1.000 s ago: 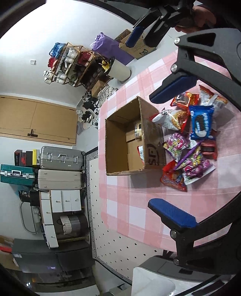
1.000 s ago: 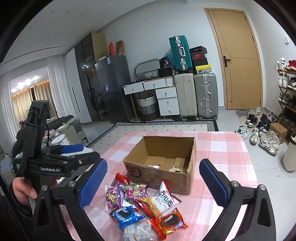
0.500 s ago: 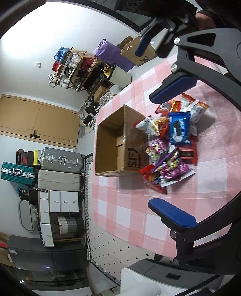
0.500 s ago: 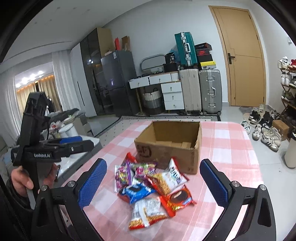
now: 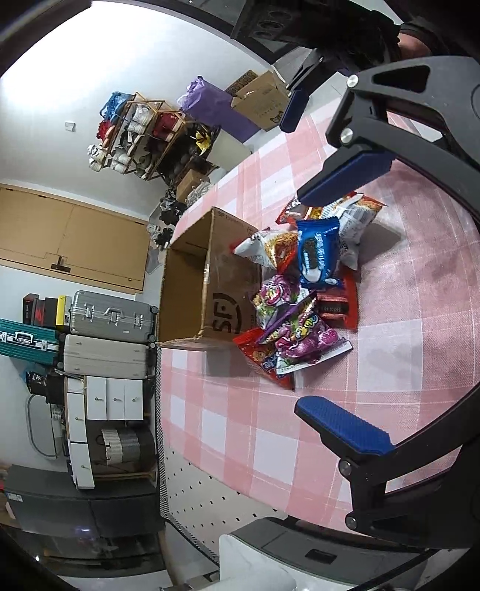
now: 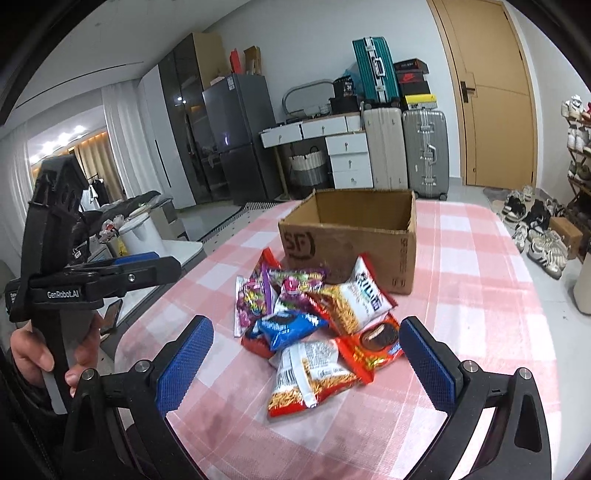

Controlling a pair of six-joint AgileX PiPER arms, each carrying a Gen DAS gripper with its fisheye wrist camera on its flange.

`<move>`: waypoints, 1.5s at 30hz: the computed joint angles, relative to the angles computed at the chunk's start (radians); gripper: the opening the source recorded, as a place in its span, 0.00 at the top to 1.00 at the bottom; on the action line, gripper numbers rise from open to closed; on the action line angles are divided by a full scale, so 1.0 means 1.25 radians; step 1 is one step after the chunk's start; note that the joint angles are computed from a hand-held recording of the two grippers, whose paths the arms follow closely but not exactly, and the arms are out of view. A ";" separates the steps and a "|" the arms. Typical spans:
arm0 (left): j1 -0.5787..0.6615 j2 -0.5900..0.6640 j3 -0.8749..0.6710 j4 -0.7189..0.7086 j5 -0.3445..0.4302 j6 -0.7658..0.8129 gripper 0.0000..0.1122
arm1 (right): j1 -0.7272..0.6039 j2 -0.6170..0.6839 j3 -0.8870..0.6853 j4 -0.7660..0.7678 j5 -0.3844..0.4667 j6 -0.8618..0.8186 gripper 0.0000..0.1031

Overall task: Organize snacks
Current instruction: 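Withdraw both grippers from the box back toward the snack pile, then grasp the noodle-snack bag with the right gripper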

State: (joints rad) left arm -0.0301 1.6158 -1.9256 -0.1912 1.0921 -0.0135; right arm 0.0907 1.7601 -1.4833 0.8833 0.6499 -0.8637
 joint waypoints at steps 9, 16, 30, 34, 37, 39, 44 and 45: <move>-0.013 -0.001 0.062 0.025 -0.044 0.007 0.09 | 0.014 0.048 -0.011 -0.023 0.004 0.017 0.01; 0.001 0.016 0.096 0.006 -0.064 0.028 0.09 | 0.028 0.105 -0.041 -0.060 0.010 0.049 0.01; 0.026 0.048 0.148 -0.027 -0.099 0.060 0.09 | 0.059 0.186 -0.106 -0.127 0.022 0.101 0.01; 0.037 0.050 0.156 -0.036 -0.100 0.067 0.09 | 0.074 0.207 -0.133 -0.170 0.020 0.127 0.02; 0.042 0.050 0.163 -0.038 -0.103 0.069 0.09 | 0.081 0.224 -0.151 -0.190 0.032 0.140 0.17; 0.046 0.050 0.168 -0.043 -0.105 0.072 0.09 | 0.083 0.233 -0.158 -0.200 0.042 0.147 0.24; 0.051 0.050 0.172 -0.045 -0.105 0.075 0.09 | 0.071 0.243 -0.154 -0.147 0.050 0.110 0.32; 0.051 0.050 0.172 -0.045 -0.105 0.075 0.09 | 0.069 0.242 -0.150 -0.134 0.050 0.102 0.33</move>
